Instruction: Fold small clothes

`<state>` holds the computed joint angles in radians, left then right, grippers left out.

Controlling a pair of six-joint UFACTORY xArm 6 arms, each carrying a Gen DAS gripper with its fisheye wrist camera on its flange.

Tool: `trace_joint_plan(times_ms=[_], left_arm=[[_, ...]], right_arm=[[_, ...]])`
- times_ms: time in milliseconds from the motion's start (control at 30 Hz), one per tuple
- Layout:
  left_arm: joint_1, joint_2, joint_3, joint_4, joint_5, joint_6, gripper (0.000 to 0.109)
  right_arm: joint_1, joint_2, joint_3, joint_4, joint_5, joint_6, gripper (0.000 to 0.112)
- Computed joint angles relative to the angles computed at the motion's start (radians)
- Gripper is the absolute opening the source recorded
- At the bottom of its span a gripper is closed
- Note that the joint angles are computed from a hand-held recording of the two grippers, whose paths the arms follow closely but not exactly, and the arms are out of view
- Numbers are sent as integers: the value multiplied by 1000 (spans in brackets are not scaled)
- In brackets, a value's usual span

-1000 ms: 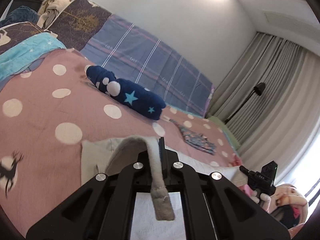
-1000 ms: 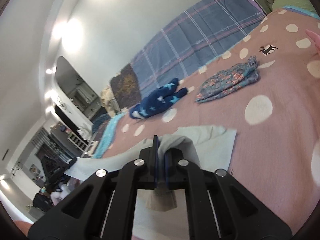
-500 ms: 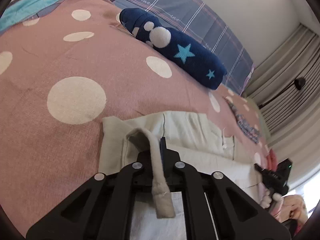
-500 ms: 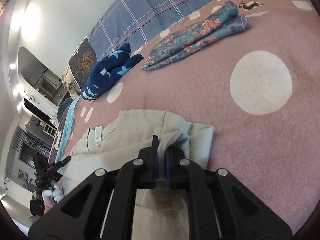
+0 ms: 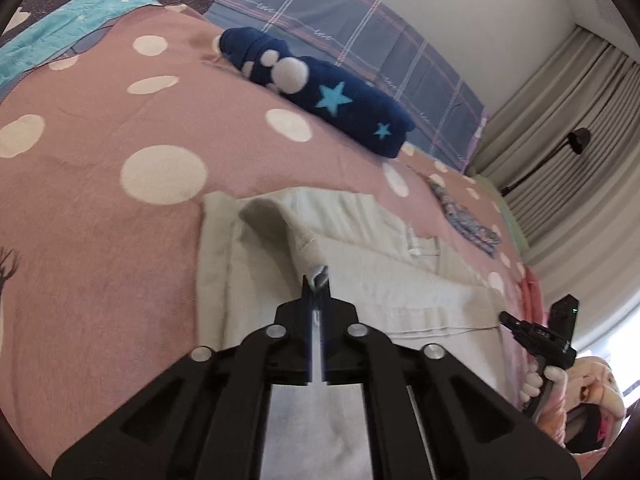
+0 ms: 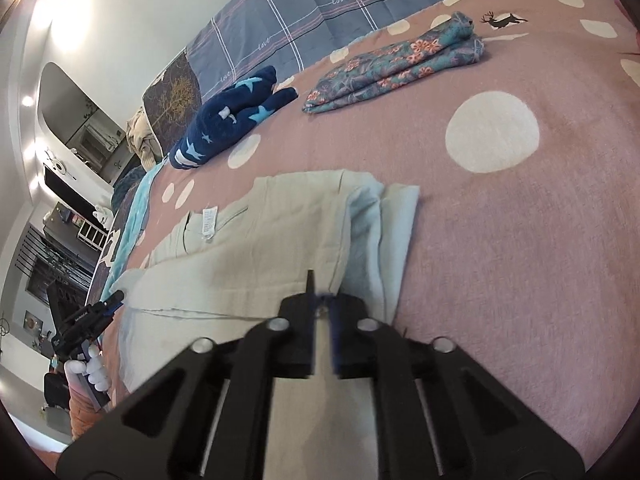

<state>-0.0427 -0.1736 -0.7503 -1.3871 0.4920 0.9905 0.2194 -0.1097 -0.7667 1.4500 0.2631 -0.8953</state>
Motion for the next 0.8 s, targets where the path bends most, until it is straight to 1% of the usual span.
trace_joint_plan(times_ms=[67,100,167,233,267,300,333,367,400,433,467,500,533,567,600,667,700,733,800], left_arm=[[6,17,-36,-19,20,4,2],[11,37,-68,-33,30,4,2],[10,76,-124,-46,19,1,2],[-8,142,-204,-45,-38,-8,2],[-18,177,-239,-31,-75,-22,3],[-27,223,-280,-14,-118,-44,7],[-29,249,-299,-1,-142,-64,11],[-29,265,-309,22,-156,-93,12],[-24,273,-312,41,-157,-111,19],[-16,271,-308,27,-147,-91,29],[-12,267,-300,17,-146,-70,34],[-9,267,-295,27,-151,-66,42],[-9,270,-291,56,-157,-79,42],[-7,280,-291,113,-158,-122,42],[-1,295,-297,180,-140,-176,42],[5,324,-313,247,-111,-234,42],[5,341,-322,273,-101,-252,42],[1,350,-325,287,-105,-260,39],[-15,344,-308,328,-152,-301,30]], right_arm=[[-14,6,-25,57,26,-34,3],[-35,13,-49,103,65,-66,3],[-55,34,-94,142,85,-88,3],[-66,89,-179,159,69,-105,3],[-68,116,-212,162,60,-107,5],[-77,164,-265,153,54,-87,8],[-79,201,-298,105,42,-26,13],[-81,231,-320,25,31,67,18],[-78,258,-333,-40,16,141,19],[-74,266,-332,-81,11,172,20],[-73,266,-329,-85,14,162,24],[-67,265,-321,-91,2,141,27],[-64,265,-314,-100,-12,133,33],[-62,265,-309,-116,-25,131,34],[-62,267,-305,-143,-29,138,35],[-65,276,-306,-185,-30,170,40],[-68,284,-313,-203,-17,184,42],[-70,295,-321,-233,-1,204,42],[-56,297,-314,-293,-23,251,42]])
